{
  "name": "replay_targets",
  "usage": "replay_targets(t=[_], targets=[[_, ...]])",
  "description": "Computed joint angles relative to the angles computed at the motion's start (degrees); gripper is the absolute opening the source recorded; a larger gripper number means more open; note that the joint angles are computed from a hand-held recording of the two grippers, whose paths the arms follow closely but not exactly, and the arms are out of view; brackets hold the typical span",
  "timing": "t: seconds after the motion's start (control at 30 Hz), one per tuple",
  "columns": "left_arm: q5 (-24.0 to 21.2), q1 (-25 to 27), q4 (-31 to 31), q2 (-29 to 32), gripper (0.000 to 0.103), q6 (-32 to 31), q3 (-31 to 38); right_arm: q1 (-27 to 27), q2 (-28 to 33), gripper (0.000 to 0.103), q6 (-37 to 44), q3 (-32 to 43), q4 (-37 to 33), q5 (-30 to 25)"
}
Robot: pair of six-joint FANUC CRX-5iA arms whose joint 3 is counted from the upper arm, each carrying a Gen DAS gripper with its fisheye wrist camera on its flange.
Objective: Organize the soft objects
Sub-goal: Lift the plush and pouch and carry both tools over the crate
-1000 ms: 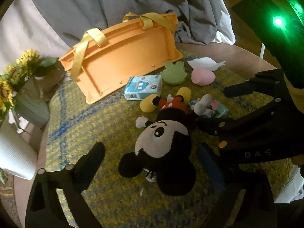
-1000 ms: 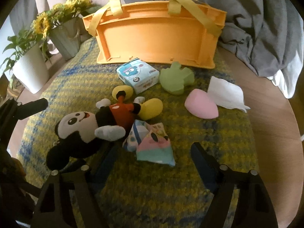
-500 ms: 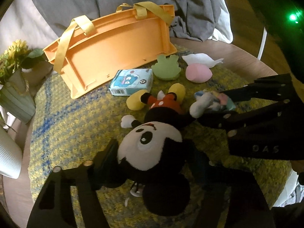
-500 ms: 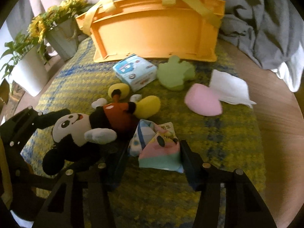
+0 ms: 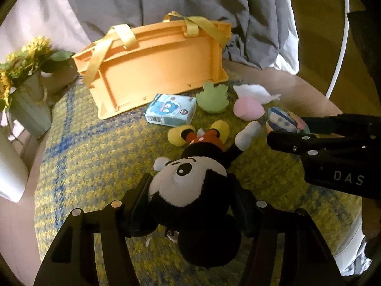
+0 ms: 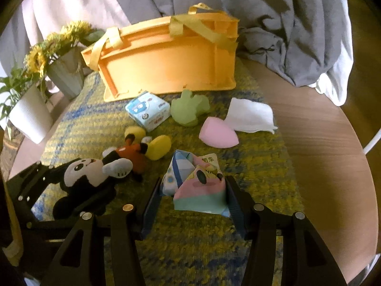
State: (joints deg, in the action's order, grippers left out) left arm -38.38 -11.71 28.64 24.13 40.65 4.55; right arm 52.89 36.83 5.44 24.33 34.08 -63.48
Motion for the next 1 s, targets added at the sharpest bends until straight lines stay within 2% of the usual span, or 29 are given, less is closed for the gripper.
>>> replay_targets(t=[0.3,0.5,1.0], targets=[[2.8,0.5,4.86,-4.35,0.061,0.72,-3.52,1.03,-2.59,0.054,-3.53,-2.26,4.93,0.16],[5.78,0.55,9.47,-6.43,0.061,-0.97,-4.81,1.56,-3.67,0.054,-6.1,-2.86,9.21,0.06],[14.52,-1.56,26.44,-6.67,0.061,-14.32,-5.13,0.71,-4.1,0.054,-10.7,-1.78,20.06,0.76]])
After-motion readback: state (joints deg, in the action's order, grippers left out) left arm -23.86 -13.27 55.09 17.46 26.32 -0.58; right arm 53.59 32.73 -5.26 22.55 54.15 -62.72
